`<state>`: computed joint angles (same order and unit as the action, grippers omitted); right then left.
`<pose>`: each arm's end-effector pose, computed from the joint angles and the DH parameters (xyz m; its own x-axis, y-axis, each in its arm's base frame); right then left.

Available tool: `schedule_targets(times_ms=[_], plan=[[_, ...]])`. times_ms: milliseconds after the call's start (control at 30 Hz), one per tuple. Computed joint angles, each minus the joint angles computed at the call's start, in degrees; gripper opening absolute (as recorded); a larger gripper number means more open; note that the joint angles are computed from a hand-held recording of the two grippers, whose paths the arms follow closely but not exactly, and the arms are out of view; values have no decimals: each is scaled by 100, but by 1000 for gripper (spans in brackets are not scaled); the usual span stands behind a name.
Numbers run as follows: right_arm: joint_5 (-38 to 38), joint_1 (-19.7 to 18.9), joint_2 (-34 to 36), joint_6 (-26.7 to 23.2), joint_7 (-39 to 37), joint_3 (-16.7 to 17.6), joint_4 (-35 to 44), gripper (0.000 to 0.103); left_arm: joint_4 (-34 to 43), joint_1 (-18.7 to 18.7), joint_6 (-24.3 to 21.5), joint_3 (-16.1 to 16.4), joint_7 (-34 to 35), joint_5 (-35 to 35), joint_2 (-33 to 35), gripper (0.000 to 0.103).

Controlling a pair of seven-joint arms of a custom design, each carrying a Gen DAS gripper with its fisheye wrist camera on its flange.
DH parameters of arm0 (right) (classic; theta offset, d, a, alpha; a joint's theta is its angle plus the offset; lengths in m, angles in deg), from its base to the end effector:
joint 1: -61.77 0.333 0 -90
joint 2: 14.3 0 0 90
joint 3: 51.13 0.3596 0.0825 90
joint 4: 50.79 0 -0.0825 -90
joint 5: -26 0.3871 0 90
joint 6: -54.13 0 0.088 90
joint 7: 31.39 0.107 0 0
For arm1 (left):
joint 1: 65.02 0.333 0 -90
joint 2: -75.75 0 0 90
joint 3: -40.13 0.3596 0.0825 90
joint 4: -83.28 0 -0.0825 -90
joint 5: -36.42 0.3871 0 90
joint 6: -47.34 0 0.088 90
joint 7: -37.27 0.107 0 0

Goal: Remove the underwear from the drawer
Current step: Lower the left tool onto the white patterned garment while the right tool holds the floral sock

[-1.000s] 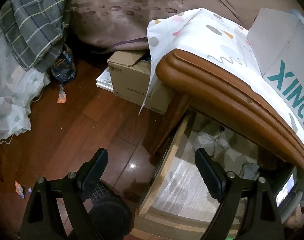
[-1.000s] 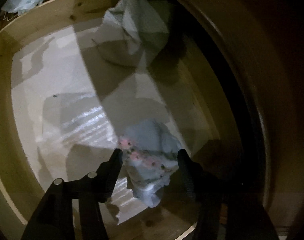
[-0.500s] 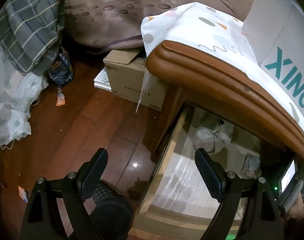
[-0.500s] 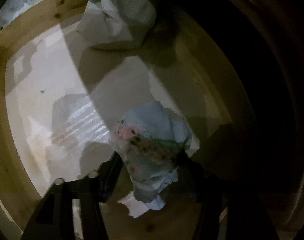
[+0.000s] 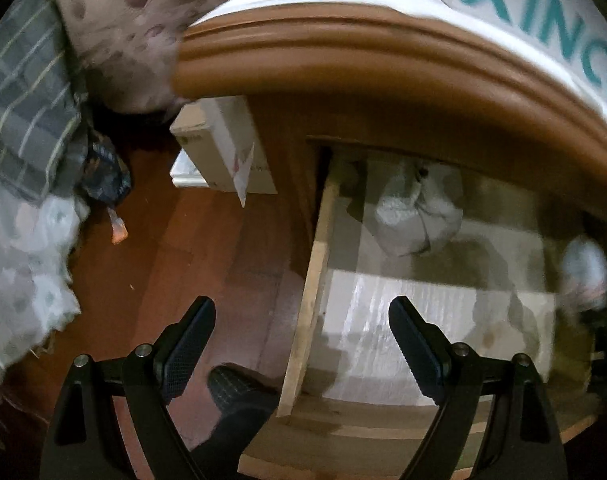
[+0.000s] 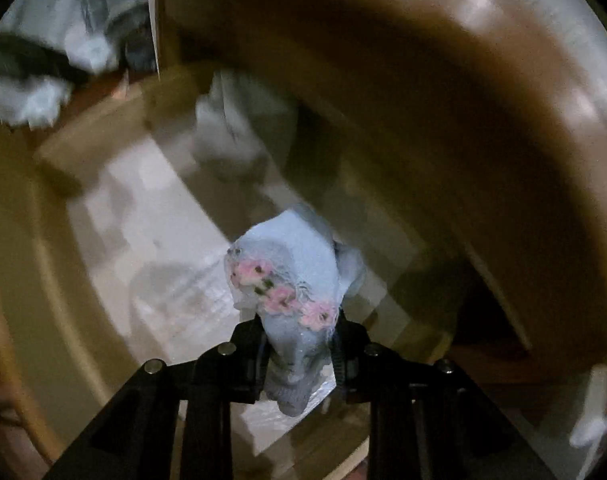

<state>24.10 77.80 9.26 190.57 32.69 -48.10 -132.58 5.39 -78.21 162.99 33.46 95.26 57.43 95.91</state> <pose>0.7069 0.2353 0.5609 0.6497 -0.7227 0.2357 -0.5804 -0.6719 -0.4601 0.6823 -0.2075 0.5986 0.1417 -0.9826 -0.1197 -0.9096 -0.0815 -0.4073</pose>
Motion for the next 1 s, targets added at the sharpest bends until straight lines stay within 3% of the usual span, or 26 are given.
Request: schedule_targets(times_ms=[133,267,400,600,767,1000], plan=[[1162,-411,-667,685,-136,263,-697,26,133,-218,-190,29,207,491,131,86],[2408,-597,-1170,1651,-251,470,-1306,26,267,-376,-326,57,375,777,268,87],[3102,-622,-1345,2383,-465,484,-1465,26,293,-689,-420,156,625,1606,363,87],[3939,-805,-1526,2799,-736,403,-1491,26,530,-886,-555,171,1268,1958,660,87],[4481,-895,-1576,2869,-857,349,-1525,26,778,-1128,-580,310,1609,2395,942,87],[4955,-926,-1496,2964,-1274,440,-1529,26,662,-1529,-266,552,1820,3543,1135,85]])
